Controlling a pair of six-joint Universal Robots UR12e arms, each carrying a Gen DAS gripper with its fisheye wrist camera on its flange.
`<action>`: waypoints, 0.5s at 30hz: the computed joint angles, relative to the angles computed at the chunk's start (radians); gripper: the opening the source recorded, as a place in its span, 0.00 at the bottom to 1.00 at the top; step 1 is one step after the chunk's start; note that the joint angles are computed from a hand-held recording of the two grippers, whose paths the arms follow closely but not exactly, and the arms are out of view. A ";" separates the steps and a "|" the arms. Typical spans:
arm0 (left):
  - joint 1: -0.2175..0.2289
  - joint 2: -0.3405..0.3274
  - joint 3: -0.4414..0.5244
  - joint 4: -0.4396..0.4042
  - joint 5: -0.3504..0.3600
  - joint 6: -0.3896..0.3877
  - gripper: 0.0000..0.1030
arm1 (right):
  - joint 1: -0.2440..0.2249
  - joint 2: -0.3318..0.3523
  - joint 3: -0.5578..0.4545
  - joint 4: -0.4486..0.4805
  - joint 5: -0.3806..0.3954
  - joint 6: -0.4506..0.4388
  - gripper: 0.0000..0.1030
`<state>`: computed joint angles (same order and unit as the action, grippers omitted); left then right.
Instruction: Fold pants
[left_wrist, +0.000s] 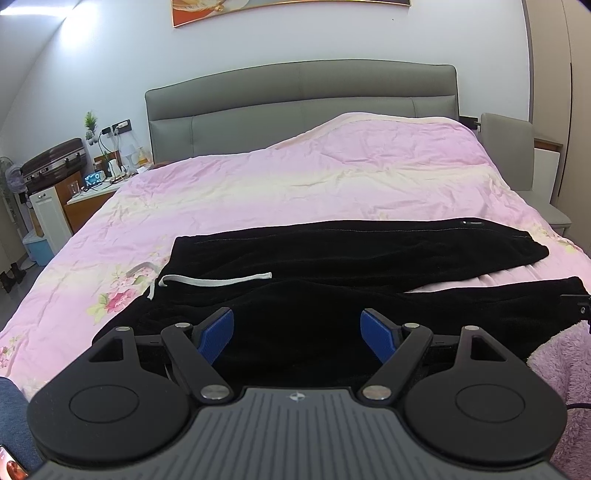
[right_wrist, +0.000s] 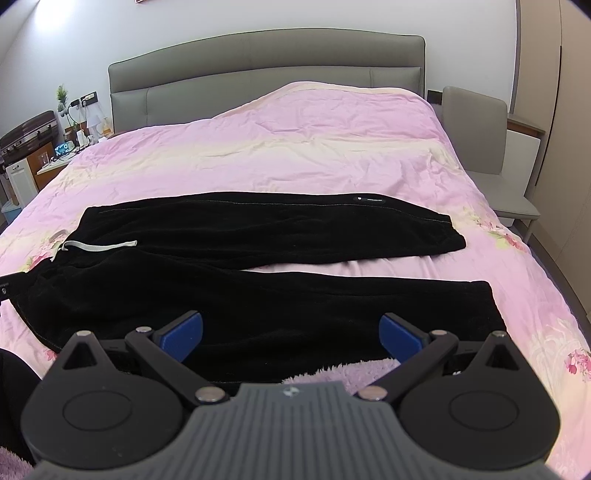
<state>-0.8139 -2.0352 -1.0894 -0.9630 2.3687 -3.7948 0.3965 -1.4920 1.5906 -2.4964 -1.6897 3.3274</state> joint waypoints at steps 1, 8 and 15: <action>0.000 -0.001 0.001 -0.001 0.000 0.001 0.89 | 0.001 0.000 0.001 0.000 -0.004 0.001 0.95; 0.003 0.001 0.000 0.006 -0.016 0.009 0.89 | 0.008 0.003 -0.014 0.036 -0.028 0.013 0.95; 0.005 0.001 0.000 0.010 -0.030 0.016 0.89 | 0.013 0.004 -0.020 0.048 -0.046 0.019 0.95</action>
